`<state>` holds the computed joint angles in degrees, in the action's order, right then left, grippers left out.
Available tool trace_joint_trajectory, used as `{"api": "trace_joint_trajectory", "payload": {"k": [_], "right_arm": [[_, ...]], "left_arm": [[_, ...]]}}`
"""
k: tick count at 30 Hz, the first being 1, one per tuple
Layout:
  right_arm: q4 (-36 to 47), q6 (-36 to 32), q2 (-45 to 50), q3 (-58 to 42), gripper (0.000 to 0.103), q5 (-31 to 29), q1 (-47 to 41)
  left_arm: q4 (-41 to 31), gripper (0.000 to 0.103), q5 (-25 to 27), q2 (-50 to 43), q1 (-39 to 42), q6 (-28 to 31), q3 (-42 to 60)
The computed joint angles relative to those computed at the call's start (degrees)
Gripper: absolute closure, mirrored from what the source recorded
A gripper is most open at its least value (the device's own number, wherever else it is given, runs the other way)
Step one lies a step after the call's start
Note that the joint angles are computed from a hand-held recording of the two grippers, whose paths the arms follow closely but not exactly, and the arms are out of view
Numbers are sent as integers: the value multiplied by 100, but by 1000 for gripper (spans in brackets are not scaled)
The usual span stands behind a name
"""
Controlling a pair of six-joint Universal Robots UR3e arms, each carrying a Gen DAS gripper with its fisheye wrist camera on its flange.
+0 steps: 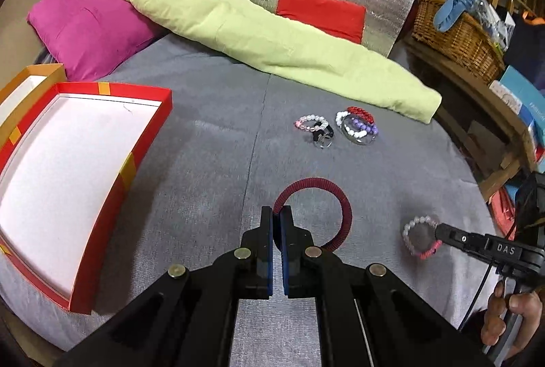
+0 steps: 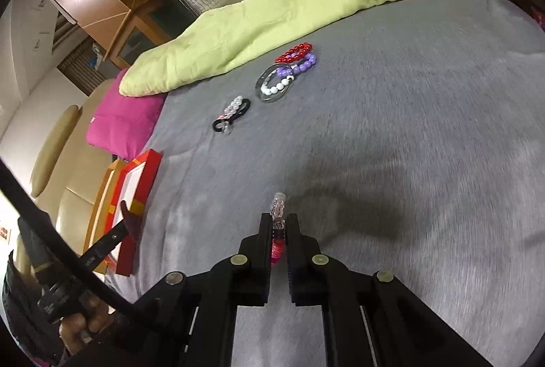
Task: Organize jewelry
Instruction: 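Carry the maroon hair tie with the left tool while the right carries the bead bracelet to the tray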
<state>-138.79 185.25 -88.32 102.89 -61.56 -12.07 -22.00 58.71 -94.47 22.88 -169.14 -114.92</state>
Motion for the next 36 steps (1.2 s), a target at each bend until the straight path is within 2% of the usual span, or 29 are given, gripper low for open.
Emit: {"api": "trace_joint_trajectory", "payload": {"k": [6, 13, 20, 28, 36], "right_arm": [[124, 49, -325, -23, 95, 91, 36], [280, 114, -252, -576, 95, -52, 220], [296, 140, -80, -650, 95, -146, 361], [400, 154, 284, -1218, 95, -229, 701], [598, 266, 1177, -2482, 95, -332, 1466]], "left_arm": [[111, 99, -185, 62, 94, 56, -158], [99, 99, -304, 31, 182, 22, -169], [32, 99, -295, 52, 219, -3, -143], [-509, 99, -102, 283, 459, -44, 92], [-1029, 99, -75, 419, 1304, -5, 415]]}}
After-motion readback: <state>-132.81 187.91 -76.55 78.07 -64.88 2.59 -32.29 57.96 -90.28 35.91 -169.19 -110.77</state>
